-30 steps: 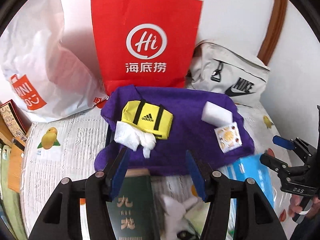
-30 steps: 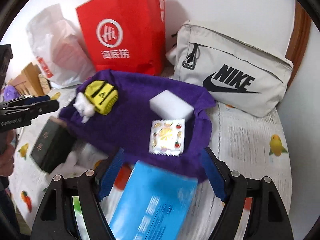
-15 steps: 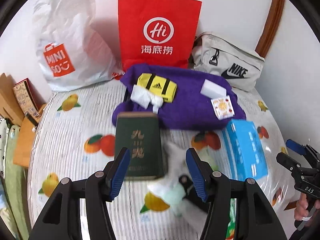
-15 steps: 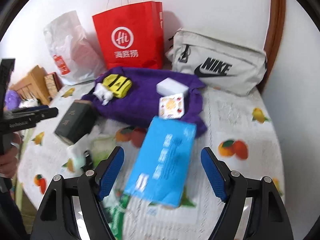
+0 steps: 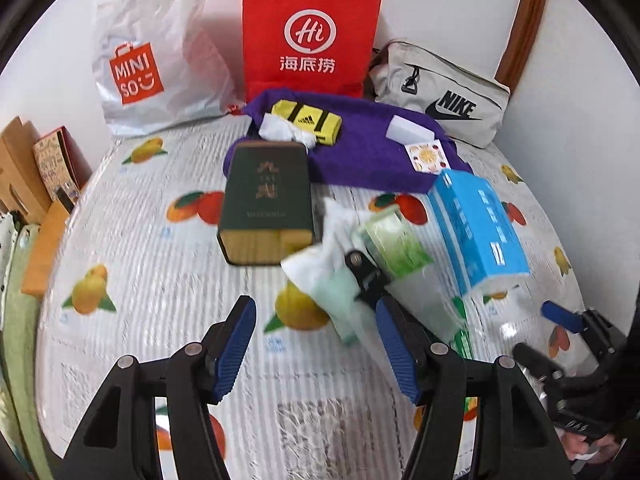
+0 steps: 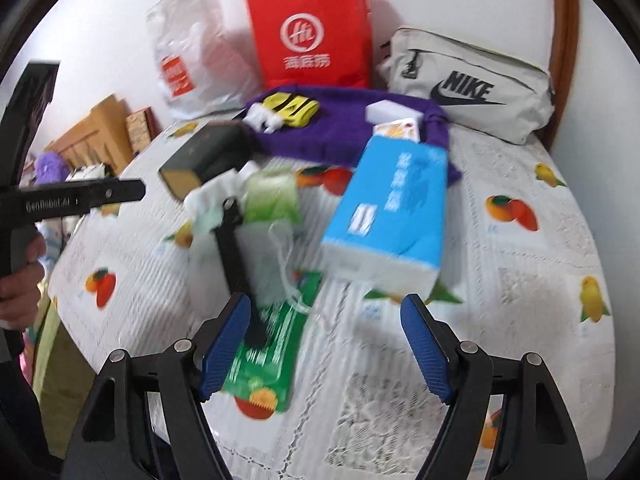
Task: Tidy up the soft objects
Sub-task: 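Grasp the green snack packet with the right tool while the left tool grasps the translucent drawstring bag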
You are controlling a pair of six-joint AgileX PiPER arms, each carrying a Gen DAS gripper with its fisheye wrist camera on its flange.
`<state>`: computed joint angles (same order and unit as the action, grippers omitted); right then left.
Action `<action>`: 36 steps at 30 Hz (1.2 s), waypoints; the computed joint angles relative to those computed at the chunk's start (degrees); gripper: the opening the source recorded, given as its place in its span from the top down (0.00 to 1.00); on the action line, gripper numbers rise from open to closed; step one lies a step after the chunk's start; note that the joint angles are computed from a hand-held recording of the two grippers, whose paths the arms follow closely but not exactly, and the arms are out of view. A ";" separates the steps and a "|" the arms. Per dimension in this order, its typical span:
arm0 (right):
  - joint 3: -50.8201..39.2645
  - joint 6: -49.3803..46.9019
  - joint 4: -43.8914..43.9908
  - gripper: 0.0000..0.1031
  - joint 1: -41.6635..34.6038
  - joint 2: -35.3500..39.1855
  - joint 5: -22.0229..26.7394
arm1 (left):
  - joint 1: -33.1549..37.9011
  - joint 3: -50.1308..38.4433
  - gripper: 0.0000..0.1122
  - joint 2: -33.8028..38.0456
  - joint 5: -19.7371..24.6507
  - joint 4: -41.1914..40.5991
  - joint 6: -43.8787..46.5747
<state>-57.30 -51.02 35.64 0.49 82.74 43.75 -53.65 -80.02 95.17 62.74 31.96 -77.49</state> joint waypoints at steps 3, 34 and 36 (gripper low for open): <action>4.10 -4.88 2.77 0.25 0.40 -0.54 -1.85 | -1.85 3.36 0.45 -0.76 -1.86 1.18 -4.55; 14.24 -12.49 6.42 0.60 -3.62 -1.21 -6.97 | -1.19 2.33 0.47 11.07 -16.11 -1.45 -5.38; 14.29 -12.67 6.23 0.60 -5.37 -1.44 -6.86 | -1.94 2.65 0.56 11.41 -15.97 1.54 -8.36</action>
<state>-43.02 -63.69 41.87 -4.88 81.30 36.89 -55.58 -77.37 106.58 46.77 33.50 -85.85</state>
